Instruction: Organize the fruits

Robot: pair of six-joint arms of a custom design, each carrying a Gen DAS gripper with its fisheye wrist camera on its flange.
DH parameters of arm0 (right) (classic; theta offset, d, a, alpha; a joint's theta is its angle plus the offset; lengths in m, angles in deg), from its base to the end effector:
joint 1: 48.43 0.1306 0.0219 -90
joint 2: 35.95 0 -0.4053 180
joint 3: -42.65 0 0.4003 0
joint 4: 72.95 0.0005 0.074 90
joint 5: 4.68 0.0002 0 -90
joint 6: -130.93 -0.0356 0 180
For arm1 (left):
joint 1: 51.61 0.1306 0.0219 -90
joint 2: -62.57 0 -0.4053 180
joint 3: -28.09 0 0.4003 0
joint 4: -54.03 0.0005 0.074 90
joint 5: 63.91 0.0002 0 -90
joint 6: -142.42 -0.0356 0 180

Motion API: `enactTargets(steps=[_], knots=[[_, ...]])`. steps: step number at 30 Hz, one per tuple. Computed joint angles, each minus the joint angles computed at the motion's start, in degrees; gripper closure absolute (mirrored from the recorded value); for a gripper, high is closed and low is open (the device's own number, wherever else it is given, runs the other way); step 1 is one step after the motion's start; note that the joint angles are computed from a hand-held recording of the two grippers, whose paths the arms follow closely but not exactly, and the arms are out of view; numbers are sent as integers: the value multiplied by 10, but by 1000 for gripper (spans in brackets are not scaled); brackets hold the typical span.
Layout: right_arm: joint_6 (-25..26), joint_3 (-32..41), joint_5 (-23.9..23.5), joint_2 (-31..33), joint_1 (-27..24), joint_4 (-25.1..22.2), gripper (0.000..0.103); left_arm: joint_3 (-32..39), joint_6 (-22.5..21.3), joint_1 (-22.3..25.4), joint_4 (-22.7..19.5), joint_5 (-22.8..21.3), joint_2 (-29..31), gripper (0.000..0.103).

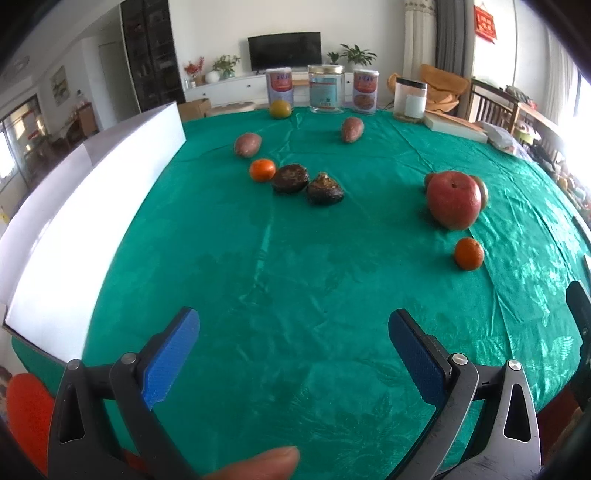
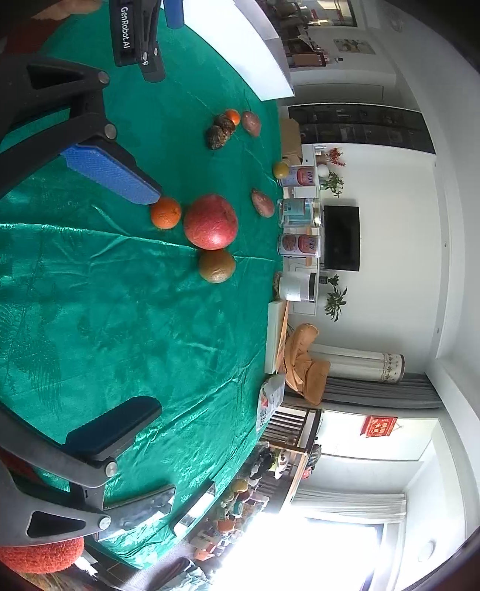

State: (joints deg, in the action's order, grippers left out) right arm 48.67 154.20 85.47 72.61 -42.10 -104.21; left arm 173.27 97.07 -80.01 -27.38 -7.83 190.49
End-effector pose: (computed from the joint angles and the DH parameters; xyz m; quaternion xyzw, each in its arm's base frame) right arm 0.6432 0.0708 0.4836 -0.1045 0.8520 -0.0074 0.5130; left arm 0.6234 -0.3151 0.4758 -0.1964 0.9137 0.1011 0.3411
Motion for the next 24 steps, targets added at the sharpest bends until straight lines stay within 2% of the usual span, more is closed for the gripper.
enactTargets(steps=[3, 6, 13, 24], knots=[[22, -21, 4, -4, 8, 37, 0, -6, -3, 6, 5, -3, 0, 1], [30, -26, 6, -3, 14, 48, 0, -21, 4, 11, 12, -6, -5, 1], [32, -26, -2, 4, 21, 41, 0, -63, 19, 15, 26, -18, -23, 1], [20, -14, 9, 15, 14, 25, 0, -73, 8, 14, 30, 0, -14, 1]])
